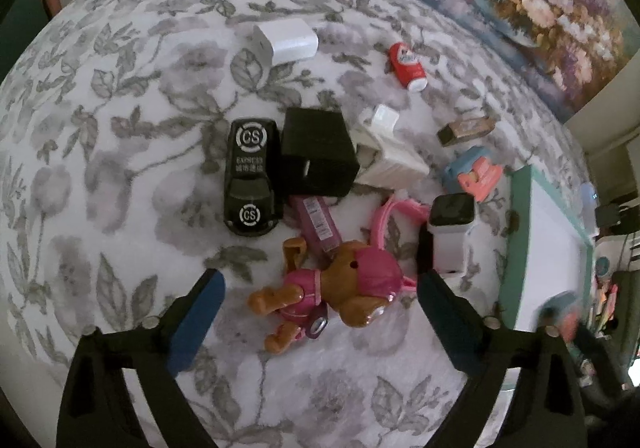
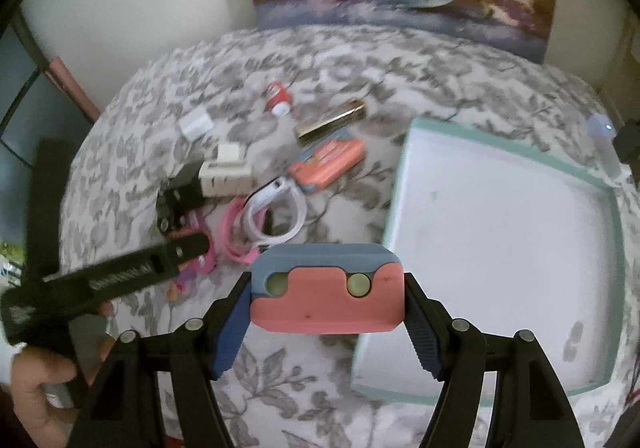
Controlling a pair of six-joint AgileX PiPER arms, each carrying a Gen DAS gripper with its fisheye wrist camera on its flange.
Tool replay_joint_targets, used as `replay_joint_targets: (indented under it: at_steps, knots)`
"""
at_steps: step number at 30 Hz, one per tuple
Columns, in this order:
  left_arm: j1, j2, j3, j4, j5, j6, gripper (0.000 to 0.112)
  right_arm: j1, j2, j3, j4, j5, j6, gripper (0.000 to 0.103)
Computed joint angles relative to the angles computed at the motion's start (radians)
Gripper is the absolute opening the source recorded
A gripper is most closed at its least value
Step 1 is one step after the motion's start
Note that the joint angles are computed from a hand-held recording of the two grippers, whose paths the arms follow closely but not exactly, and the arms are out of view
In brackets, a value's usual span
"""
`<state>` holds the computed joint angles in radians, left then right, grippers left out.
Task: Organize rigid objects
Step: 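Grasp the pink-and-blue block with the right tool while the left tool grasps the pink toy dog, then carry both items into the teal tray and open both tools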
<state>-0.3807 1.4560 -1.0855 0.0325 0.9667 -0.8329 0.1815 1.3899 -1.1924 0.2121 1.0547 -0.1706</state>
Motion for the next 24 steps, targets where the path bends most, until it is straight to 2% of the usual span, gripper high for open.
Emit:
replay_joint_targets:
  at_steps: [3, 5, 14, 20, 24]
  knots:
    - [-0.011, 0.029, -0.006, 0.019, 0.008, -0.018, 0.094, -0.043, 0.001, -0.014, 0.009, 0.004, -0.021, 0.073]
    - [-0.001, 0.034, 0.004, -0.014, -0.020, 0.007, 0.079, -0.074, 0.005, -0.023, 0.022, 0.007, -0.036, 0.073]
    - [-0.037, 0.023, -0.017, 0.028, 0.007, -0.049, 0.079, -0.238, 0.054, -0.071, 0.110, 0.022, -0.098, 0.073]
    - [-0.130, 0.063, -0.192, 0.127, 0.129, -0.101, 0.079, -0.367, 0.135, -0.108, 0.130, 0.023, -0.089, 0.073]
    - [-0.199, 0.180, -0.405, 0.150, 0.214, -0.070, 0.079, -0.423, 0.177, -0.133, 0.060, -0.002, -0.033, 0.073]
